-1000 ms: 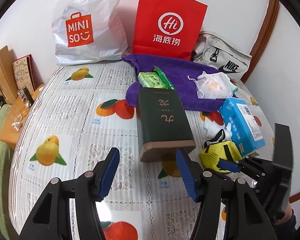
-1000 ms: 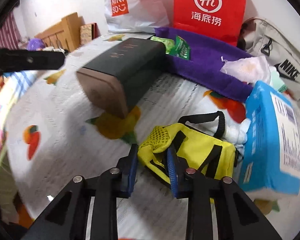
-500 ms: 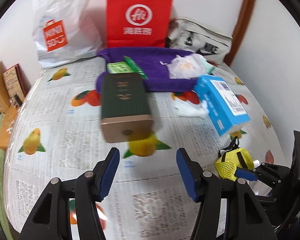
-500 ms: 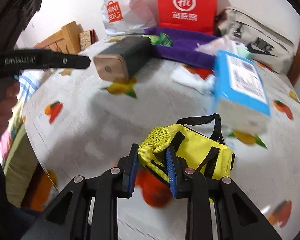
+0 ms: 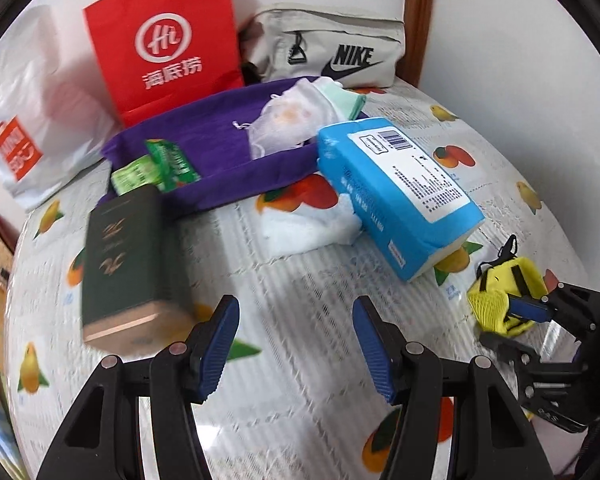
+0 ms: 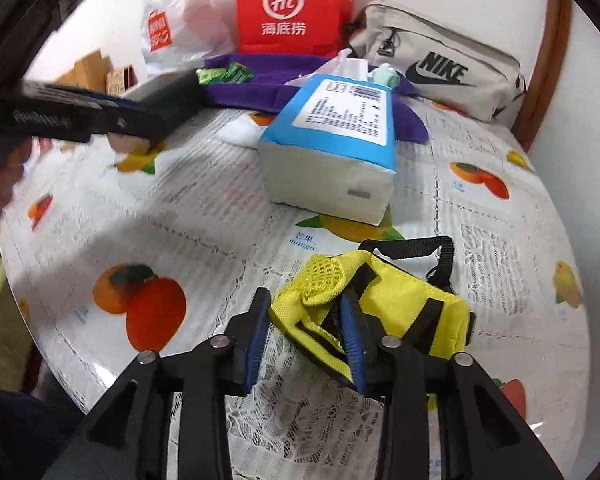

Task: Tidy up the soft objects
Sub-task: 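Grasp the white tissue wad with the left tool while the right tool holds the pouch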

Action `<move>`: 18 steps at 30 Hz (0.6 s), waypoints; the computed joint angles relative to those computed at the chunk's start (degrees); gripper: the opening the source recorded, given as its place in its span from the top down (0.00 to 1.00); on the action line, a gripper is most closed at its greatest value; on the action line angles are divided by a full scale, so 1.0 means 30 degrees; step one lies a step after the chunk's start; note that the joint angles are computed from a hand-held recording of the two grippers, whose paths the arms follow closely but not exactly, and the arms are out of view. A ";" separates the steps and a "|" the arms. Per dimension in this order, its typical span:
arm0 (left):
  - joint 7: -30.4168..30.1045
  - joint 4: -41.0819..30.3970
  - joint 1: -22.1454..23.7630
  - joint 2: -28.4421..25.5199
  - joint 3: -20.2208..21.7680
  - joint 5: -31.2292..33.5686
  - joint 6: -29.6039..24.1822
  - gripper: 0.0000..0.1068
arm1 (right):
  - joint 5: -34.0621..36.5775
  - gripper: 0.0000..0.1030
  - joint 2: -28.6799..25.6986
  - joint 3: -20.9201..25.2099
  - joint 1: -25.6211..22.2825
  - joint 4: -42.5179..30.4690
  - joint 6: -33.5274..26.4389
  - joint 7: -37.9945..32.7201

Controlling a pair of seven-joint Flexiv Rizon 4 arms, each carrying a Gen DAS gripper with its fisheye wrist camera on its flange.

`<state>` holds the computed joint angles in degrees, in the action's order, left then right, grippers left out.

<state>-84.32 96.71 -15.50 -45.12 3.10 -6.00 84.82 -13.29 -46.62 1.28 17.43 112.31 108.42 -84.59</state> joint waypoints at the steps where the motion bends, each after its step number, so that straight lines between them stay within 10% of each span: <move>1: 0.0106 -0.0411 0.0051 -0.0246 -0.0077 -0.0053 -0.0317 0.47 | -0.0147 0.52 -0.0103 0.0560 -0.0567 -0.0260 -0.0231 0.0246; 18: 0.3520 -0.5111 0.1131 -0.3495 -0.1855 -0.0128 -0.2431 0.47 | -0.1907 0.63 -0.1637 0.2179 -0.2698 -0.2014 0.0119 0.0858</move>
